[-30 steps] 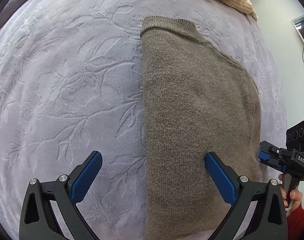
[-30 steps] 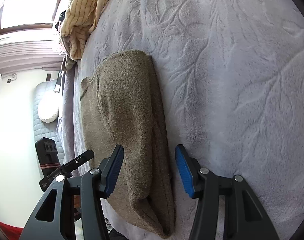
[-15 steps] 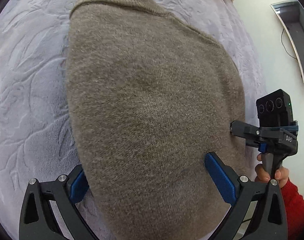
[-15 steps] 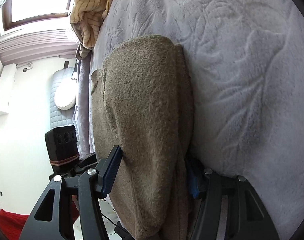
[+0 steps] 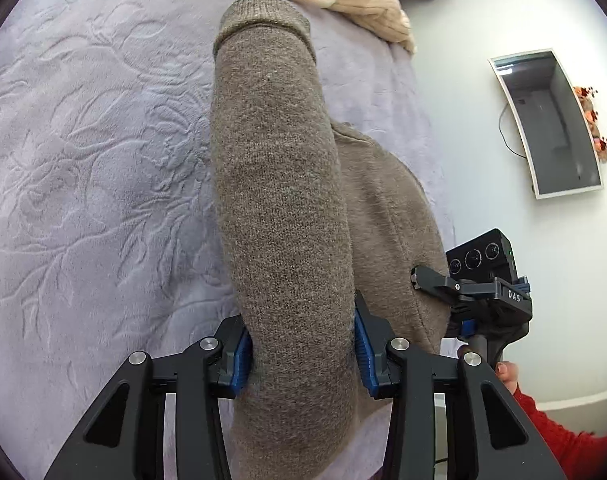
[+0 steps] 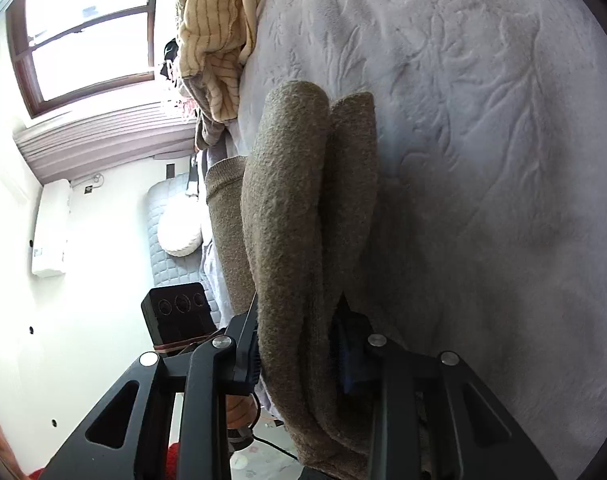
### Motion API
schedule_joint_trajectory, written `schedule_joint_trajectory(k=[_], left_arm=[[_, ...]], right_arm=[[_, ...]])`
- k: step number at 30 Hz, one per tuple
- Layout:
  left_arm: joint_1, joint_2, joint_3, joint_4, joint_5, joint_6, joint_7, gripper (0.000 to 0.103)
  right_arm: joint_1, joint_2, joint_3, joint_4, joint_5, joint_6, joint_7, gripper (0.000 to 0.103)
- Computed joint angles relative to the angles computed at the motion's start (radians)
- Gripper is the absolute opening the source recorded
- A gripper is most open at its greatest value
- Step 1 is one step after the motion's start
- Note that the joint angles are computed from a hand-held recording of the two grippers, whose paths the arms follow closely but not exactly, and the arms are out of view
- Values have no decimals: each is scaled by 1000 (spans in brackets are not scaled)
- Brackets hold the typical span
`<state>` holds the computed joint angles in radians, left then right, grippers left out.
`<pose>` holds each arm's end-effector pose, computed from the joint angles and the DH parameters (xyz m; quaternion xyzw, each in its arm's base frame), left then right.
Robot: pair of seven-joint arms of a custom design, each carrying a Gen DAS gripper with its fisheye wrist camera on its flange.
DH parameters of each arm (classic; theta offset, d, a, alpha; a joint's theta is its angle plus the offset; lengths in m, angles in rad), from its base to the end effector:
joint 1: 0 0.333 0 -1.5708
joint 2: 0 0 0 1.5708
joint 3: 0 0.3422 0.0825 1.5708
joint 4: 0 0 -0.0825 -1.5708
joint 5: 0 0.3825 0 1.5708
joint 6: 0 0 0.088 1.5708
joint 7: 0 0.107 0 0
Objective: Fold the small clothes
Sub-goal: 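Grasp and lift the sweater's side edge with the right gripper while the left gripper pinches the bundle, then lay the lifted edge back onto the bundle and open both grippers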
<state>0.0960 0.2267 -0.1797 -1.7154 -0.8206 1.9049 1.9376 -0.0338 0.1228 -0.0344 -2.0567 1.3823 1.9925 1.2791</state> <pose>0.6297 -0.0962 0.5014 0.6005 -0.6962 0.3039 0.2497 0.5828 0.0214 0.4308 -0.4046 0.7248 0.3734 0.4142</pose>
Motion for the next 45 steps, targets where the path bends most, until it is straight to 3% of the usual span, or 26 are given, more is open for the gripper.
schedule_joint_trajectory(k=[4,10,20,29,32,35,37,42,45], left_arm=[[20,-68,18,-44,-23,-30,27,44],[62,-198,103,-136,-38,-107,81,44],[116,-349,233,-241,68,-185,111,44],[121,-431,269,-406,156,-113,101,44],[119,-440,260,-450,211,-64,64,44],[121,-451,257,-481,297,-13,13,44],[131,-462,275,-492,317,-10,-8,49],[150,-490,291,-508,412,57,-42,49],[155,-514,311,-512,449,71,-8,49]], right_arm=[[26,-56,13,-8,7,3,13,32],[98,-149,28,-49,20,30,45,32],[265,-234,76,-142,142,126,75,32],[353,-192,112,-153,147,197,98,32],[359,-177,115,-156,72,218,156,32],[357,-193,116,-165,-85,247,256,33],[349,-216,109,-173,-174,257,317,34],[319,-272,106,-152,-600,203,557,33],[323,-301,102,-142,-640,199,564,28]])
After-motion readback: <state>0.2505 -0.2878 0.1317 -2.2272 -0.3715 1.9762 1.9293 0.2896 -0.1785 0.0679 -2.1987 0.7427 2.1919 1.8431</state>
